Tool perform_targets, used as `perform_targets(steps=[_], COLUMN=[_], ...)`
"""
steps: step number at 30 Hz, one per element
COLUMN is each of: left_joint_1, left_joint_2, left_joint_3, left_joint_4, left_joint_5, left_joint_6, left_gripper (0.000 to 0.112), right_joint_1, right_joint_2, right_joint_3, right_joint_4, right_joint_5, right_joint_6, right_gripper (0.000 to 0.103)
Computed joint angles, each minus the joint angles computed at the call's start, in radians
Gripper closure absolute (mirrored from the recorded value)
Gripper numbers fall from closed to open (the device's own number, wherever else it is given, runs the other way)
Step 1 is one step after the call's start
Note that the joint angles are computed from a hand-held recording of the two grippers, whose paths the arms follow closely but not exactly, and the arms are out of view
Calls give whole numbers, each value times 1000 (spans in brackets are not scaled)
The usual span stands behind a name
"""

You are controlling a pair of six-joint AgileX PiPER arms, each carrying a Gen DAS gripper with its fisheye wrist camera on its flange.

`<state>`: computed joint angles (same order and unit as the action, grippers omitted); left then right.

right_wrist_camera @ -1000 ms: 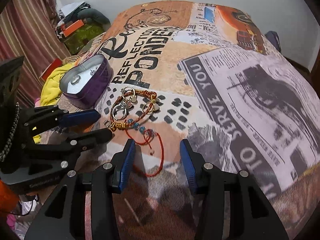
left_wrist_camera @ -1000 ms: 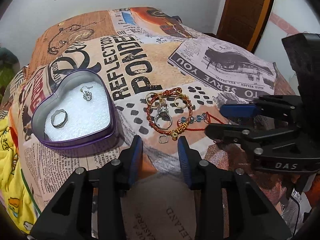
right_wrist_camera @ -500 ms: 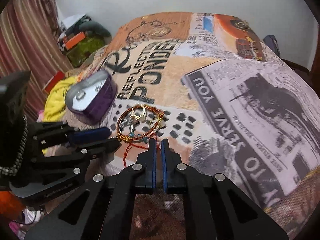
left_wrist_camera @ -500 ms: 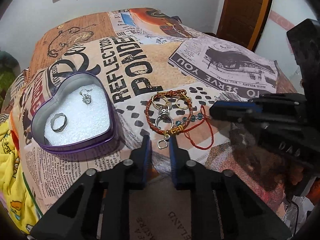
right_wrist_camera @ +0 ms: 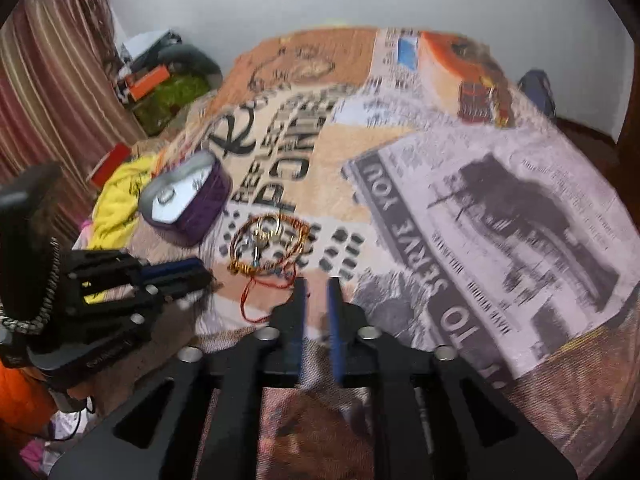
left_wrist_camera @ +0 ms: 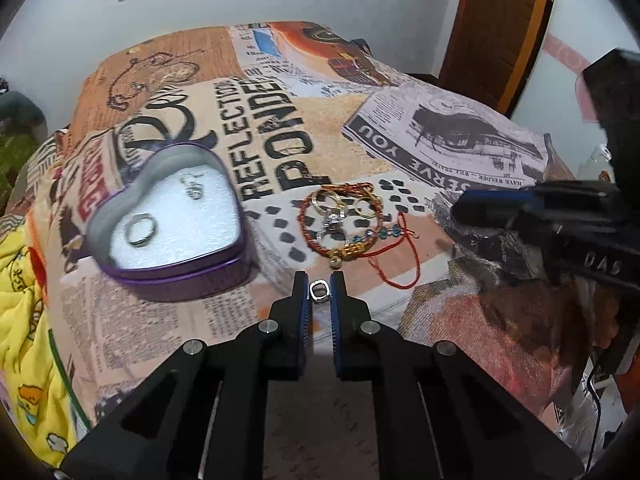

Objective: Organize jewelry
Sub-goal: 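Grasp a silver charm with the left gripper while the right grasps the red bracelet, then drop the charm into the tin with left gripper while right carries the red bracelet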

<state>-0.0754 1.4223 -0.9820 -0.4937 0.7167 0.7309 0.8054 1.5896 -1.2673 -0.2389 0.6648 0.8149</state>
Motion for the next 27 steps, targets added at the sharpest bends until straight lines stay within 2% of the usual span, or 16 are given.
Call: perform_targets(steps=[3, 9, 12, 13, 15, 21, 27], left_joint_1=[36, 94, 114, 121, 132, 155, 180], left_joint_2=[-14, -16, -7, -4, -1, -21, -61], left_joint_3=[-2, -9, -12, -12, -11, -11, -12], left_joint_4=[-18, -60, -74, -80, -93, -119, -135], left_joint_5=[14, 34, 37, 39, 44, 53, 75], left_joint_6=[20, 64, 75, 79, 86, 104, 114], left_gripper=[104, 104, 104, 104, 104, 104, 104], right_joint_1=[-16, -5, 31, 42, 51, 57, 91], right_joint_2=[27, 128, 164, 170, 175, 133, 59], right_joint_3=[-6, -103, -136, -146, -150, -106, -71], right_joint_4=[57, 77, -19, -44, -58, -95, -179], right_joint_5=[-30, 22, 49, 60, 62, 45, 75], right_joint_6=[-52, -131, -90, -78, -77, 15, 131], right_gripper=[75, 75, 75, 77, 96, 97, 97])
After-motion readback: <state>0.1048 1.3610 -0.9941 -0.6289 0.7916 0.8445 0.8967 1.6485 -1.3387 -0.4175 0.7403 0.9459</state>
